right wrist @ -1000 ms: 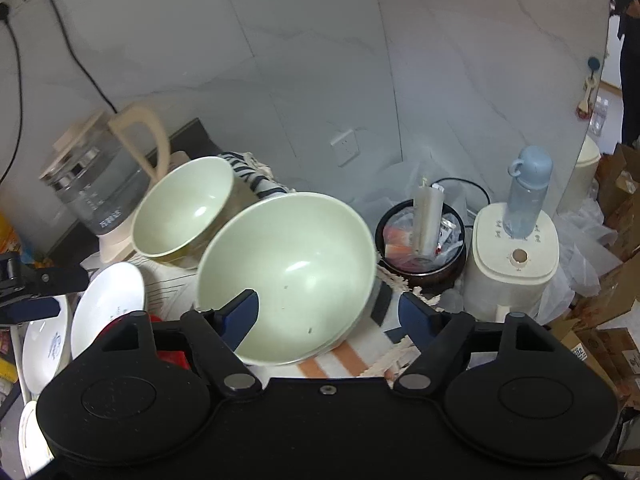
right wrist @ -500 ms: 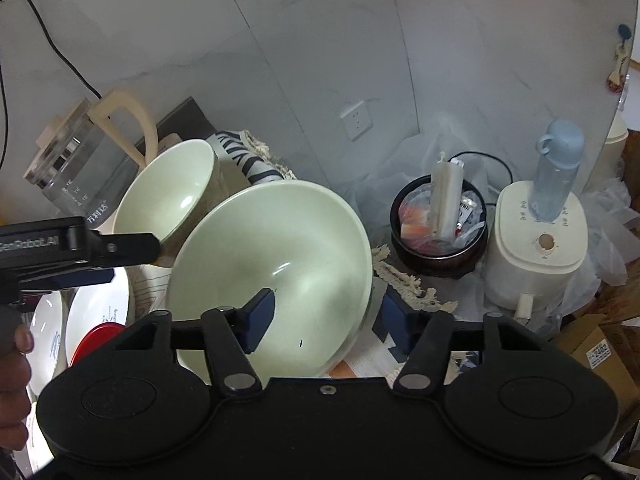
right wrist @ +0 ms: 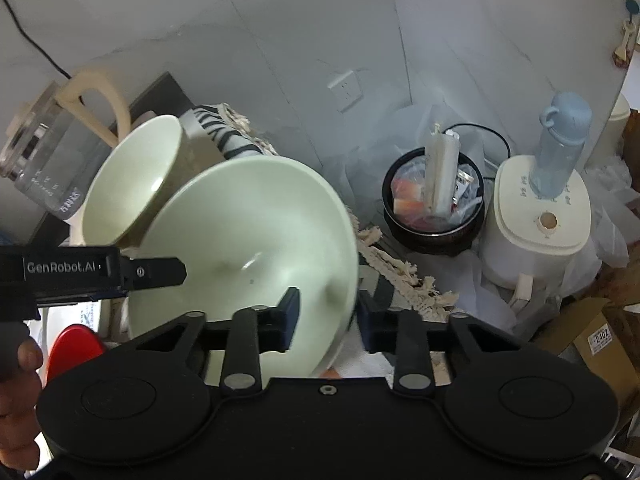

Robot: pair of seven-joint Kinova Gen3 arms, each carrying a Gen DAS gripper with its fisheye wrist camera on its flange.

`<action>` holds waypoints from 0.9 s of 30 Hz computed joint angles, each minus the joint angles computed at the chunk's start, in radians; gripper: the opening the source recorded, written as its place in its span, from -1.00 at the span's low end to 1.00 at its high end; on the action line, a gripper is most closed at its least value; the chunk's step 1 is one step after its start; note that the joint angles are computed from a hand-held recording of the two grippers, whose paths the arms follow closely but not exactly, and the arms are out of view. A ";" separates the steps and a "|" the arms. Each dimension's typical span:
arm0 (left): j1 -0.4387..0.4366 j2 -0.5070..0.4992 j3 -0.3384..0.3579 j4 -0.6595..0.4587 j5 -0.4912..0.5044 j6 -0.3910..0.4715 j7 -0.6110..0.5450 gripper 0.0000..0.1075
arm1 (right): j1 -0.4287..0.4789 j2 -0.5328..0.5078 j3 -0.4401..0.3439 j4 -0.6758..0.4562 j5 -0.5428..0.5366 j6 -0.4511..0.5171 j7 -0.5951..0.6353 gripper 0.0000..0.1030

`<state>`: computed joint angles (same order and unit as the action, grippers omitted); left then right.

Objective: Organize plates and bowls
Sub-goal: 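Close the left gripper on the large bowl rim while the right gripper closes beside it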

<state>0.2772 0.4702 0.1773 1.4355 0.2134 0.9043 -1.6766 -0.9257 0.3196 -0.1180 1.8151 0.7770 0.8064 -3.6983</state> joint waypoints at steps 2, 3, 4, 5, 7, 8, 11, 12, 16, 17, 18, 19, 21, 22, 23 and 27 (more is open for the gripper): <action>0.012 0.011 -0.004 -0.012 -0.011 0.014 0.011 -0.40 | -0.002 0.004 0.001 -0.002 -0.007 0.014 -0.005 -0.75; 0.017 0.015 -0.005 -0.013 -0.016 0.012 0.015 -0.48 | -0.006 0.001 0.004 0.005 0.000 0.011 -0.022 -0.75; 0.016 0.019 -0.003 -0.014 -0.014 0.014 0.013 -0.59 | -0.011 -0.005 0.007 0.019 0.014 -0.001 -0.047 -0.75; 0.011 0.024 0.001 -0.018 -0.007 0.022 0.012 -0.68 | -0.012 -0.006 0.006 0.021 0.020 -0.002 -0.056 -0.75; 0.015 0.022 -0.004 -0.011 -0.008 0.019 0.022 -0.71 | -0.015 -0.004 0.001 0.015 0.025 0.011 -0.060 -0.75; 0.015 0.018 -0.003 -0.005 -0.008 0.013 0.021 -0.71 | -0.017 -0.004 -0.001 0.013 0.027 0.016 -0.062 -0.75; -0.005 0.008 0.005 0.009 0.013 0.011 0.009 -0.72 | -0.023 -0.008 -0.004 0.014 0.040 0.026 -0.084 -0.75; -0.016 0.002 0.008 0.014 0.023 0.011 -0.002 -0.72 | -0.030 -0.011 -0.005 0.014 0.051 0.033 -0.095 -0.75; -0.040 -0.033 0.014 0.035 0.055 0.002 -0.031 -0.72 | -0.039 -0.020 -0.015 0.007 0.085 0.064 -0.120 -0.75; -0.045 -0.042 0.013 0.038 0.061 0.000 -0.034 -0.72 | -0.041 -0.023 -0.018 0.002 0.093 0.072 -0.126 -0.75; -0.048 -0.051 0.011 0.040 0.066 0.000 -0.034 -0.72 | -0.043 -0.023 -0.021 -0.002 0.102 0.082 -0.128 -0.75; -0.054 -0.062 0.010 0.045 0.073 -0.003 -0.037 -0.72 | -0.047 -0.023 -0.025 -0.012 0.111 0.098 -0.127 -0.75; -0.066 -0.083 0.008 0.055 0.088 -0.008 -0.044 -0.72 | -0.054 -0.023 -0.033 -0.031 0.127 0.129 -0.117 -0.75; -0.076 -0.094 0.008 0.061 0.098 -0.008 -0.051 -0.72 | -0.058 -0.023 -0.037 -0.042 0.134 0.146 -0.111 -0.75; -0.086 -0.106 0.009 0.067 0.110 -0.009 -0.061 -0.72 | -0.063 -0.023 -0.040 -0.052 0.141 0.162 -0.105 -0.75; -0.107 -0.139 0.006 0.079 0.144 -0.007 -0.079 -0.72 | -0.077 -0.024 -0.051 -0.080 0.165 0.206 -0.102 -0.75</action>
<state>0.1701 0.3309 0.1832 1.5145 0.3575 0.8976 -1.7557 -1.0023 0.2952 -0.1693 1.7351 0.9419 1.0121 -3.7999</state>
